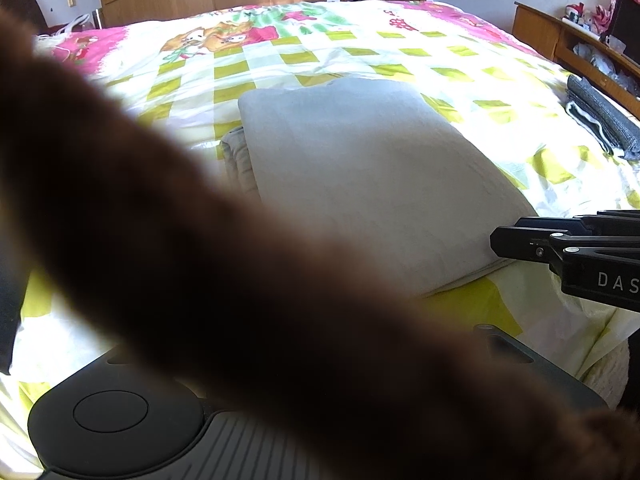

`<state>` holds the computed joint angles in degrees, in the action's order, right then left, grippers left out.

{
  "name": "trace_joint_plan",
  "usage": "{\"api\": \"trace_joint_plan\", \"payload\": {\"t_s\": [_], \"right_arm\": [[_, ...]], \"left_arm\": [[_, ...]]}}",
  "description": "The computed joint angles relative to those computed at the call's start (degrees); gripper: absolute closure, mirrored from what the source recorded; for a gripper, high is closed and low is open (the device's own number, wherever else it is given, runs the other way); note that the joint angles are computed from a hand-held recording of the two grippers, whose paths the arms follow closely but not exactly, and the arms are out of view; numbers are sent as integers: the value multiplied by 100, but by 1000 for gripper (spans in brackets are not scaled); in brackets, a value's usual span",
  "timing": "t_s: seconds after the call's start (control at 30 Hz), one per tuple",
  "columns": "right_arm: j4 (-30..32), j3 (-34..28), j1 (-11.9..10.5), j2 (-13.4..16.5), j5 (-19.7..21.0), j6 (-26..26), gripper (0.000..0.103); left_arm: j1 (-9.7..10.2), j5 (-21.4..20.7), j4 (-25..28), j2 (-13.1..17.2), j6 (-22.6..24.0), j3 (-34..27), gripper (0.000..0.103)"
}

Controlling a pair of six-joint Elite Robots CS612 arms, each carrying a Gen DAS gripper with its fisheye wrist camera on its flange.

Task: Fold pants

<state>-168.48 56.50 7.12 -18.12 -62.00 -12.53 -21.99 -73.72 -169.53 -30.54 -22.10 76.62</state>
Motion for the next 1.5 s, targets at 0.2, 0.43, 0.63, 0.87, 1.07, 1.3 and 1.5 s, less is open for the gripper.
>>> {"api": "trace_joint_plan", "payload": {"t_s": [0.2, 0.43, 0.63, 0.87, 1.07, 1.3, 1.5], "right_arm": [[12, -44, -16, 40, 90, 15, 61], [18, -56, -18, 54, 117, -38, 60], [-40, -26, 7, 51, 32, -228, 58], [-11, -243, 66, 149, -80, -367, 57], [33, -445, 71, 260, -36, -347, 57], [-342, -296, -2, 241, 54, -62, 57], [-295, -163, -22, 146, 61, 46, 57]], "left_arm": [[12, -63, 102, 34, -9, -61, 45], [28, -118, 126, 63, -35, -119, 45], [47, -158, 128, 93, -96, -171, 45], [80, -128, 165, 183, -10, -341, 44], [153, -165, 176, 281, -55, -535, 43], [139, -154, -26, 165, -92, -275, 45], [99, 34, -386, 43, -357, -20, 39]]}}
